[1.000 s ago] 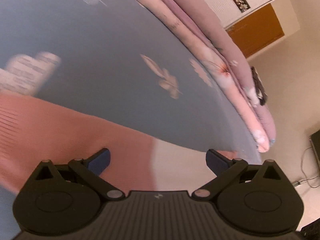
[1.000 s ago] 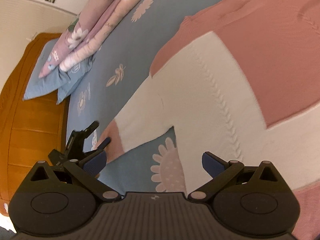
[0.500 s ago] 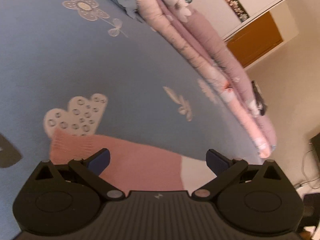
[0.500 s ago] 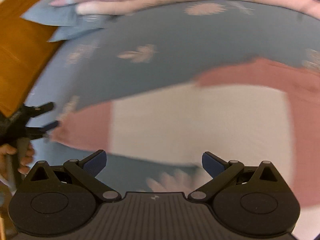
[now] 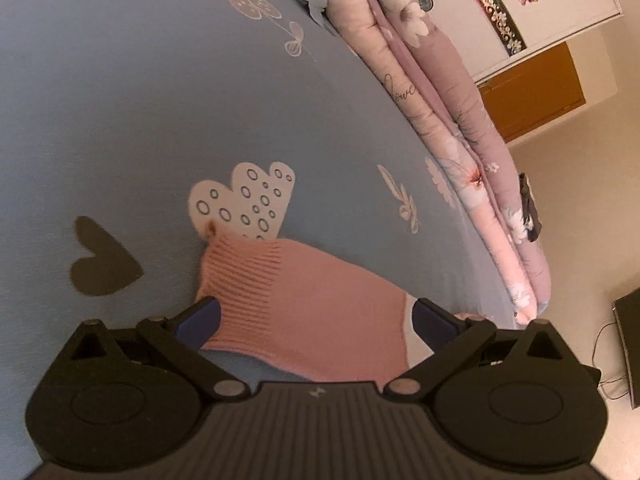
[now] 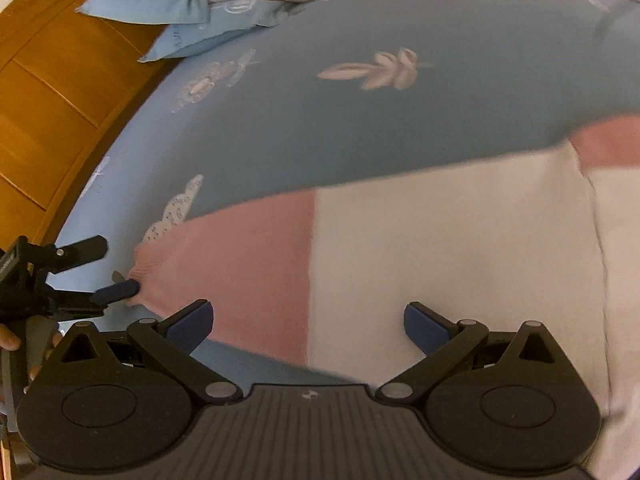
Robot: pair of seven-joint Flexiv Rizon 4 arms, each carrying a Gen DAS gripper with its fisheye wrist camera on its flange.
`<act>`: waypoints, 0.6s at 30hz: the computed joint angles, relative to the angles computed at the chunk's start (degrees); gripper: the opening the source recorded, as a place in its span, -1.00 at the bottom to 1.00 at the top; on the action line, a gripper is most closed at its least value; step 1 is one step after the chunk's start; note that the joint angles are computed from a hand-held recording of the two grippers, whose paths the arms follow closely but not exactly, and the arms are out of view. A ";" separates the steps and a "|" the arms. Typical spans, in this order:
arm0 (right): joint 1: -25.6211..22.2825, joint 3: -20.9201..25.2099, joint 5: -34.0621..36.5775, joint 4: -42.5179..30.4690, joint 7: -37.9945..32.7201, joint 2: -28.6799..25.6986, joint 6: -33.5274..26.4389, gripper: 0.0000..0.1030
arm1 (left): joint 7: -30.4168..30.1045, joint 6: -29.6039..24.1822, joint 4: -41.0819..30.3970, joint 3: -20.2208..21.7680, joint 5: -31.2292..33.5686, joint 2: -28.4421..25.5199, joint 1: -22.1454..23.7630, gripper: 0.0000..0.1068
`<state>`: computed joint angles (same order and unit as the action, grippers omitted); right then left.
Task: Fold clothes
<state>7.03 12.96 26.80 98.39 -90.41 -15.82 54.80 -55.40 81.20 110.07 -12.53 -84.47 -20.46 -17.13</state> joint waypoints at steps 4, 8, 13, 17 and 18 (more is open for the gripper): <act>-0.09 -0.33 -0.16 0.87 1.24 0.82 -0.55 1.00 | 7.06 0.44 -1.88 -0.83 -3.34 0.29 -0.39 0.90; 1.65 -1.07 -5.31 0.27 2.23 0.25 -2.97 1.00 | 15.06 -1.29 -7.32 -0.97 -8.51 -2.83 -1.46 0.90; 2.48 -1.23 -7.75 1.39 4.83 0.44 -1.63 1.00 | 1.79 -4.43 -8.30 0.92 7.40 -6.64 0.15 0.90; 1.84 -0.82 -6.30 1.50 4.77 0.39 -0.76 1.00 | 3.18 -2.03 -4.75 -1.63 4.43 -4.37 2.62 0.90; 1.68 -0.72 -5.90 1.48 4.62 0.35 -0.56 1.00 | 1.92 -1.34 -3.83 -1.32 5.18 -3.74 2.61 0.90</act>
<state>8.71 12.24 20.90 99.87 -85.79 -15.47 54.24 -53.47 79.86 106.24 -13.85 -79.29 -24.21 -14.52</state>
